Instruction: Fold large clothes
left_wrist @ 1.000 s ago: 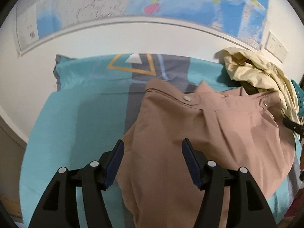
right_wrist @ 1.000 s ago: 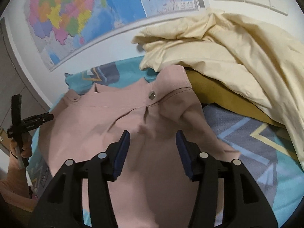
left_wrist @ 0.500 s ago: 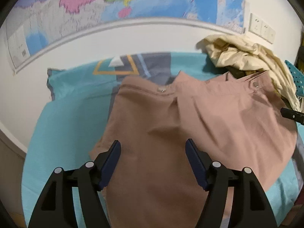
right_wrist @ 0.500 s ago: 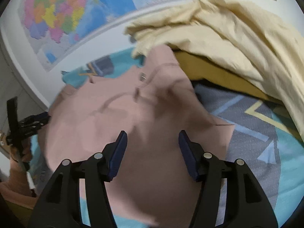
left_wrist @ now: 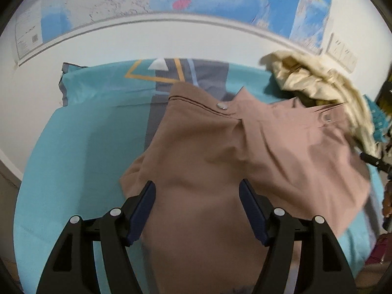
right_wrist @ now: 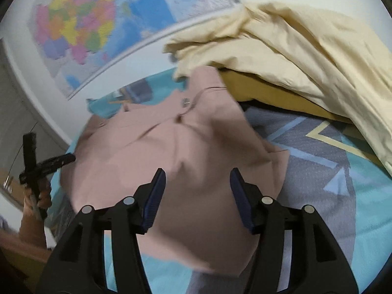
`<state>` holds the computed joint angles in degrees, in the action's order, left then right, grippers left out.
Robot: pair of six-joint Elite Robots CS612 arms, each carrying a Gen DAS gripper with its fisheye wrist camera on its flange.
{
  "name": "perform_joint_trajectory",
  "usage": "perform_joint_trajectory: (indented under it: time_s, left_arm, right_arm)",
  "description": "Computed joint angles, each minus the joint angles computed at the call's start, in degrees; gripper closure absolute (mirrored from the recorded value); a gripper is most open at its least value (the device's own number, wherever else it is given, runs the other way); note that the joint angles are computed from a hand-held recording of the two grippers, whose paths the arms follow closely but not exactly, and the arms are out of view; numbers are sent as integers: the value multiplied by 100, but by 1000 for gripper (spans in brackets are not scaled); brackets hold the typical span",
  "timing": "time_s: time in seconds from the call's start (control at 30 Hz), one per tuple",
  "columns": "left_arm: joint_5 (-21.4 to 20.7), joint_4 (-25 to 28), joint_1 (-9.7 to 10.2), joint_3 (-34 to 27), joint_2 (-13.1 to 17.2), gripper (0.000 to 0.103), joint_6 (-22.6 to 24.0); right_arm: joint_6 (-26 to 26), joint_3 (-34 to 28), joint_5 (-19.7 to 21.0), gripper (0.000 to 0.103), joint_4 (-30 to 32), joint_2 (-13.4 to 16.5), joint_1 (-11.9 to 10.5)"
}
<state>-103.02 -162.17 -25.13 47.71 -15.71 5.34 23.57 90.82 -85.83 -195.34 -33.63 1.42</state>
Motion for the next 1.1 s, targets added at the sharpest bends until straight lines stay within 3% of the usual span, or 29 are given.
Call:
perform_joint_trajectory:
  time_s: [0.13, 0.23, 0.33, 0.4, 0.53, 0.67, 0.8, 0.87, 0.97, 1.1]
  left_arm:
    - [-60, -91, 39, 291, -109, 39, 98]
    - [8, 230, 50, 155, -15, 43, -24]
    - [-104, 117, 88, 176, -21, 42, -263]
    - [-140, -115, 119, 335, -111, 34, -411]
    - [-391, -250, 221, 646, -291, 34, -700]
    - [-705, -60, 288, 965, -445, 34, -765]
    - [-1506, 330, 342, 1100, -456, 34, -826]
    - [-1570, 211, 297, 1173, -453, 30, -837]
    - [-2018, 344, 293, 991, -338, 29, -978]
    - [-2096, 414, 238, 782, -231, 23, -1023]
  right_arm:
    - [-250, 21, -156, 46, 282, -7, 74]
    - [144, -52, -232, 49, 492, 93, 26]
    - [268, -59, -353, 49, 500, 77, 44]
    - [136, -32, -492, 43, 433, 20, 100]
    - [-314, 42, -453, 38, 27, -80, 205]
    - [-755, -11, -197, 36, -73, -97, 308]
    - [-1174, -152, -8, 31, 48, -41, 418]
    - [-1213, -221, 161, 31, 120, 0, 433]
    - [-1135, -251, 441, 31, 195, 39, 439]
    - [-918, -96, 811, 31, 16, 18, 408]
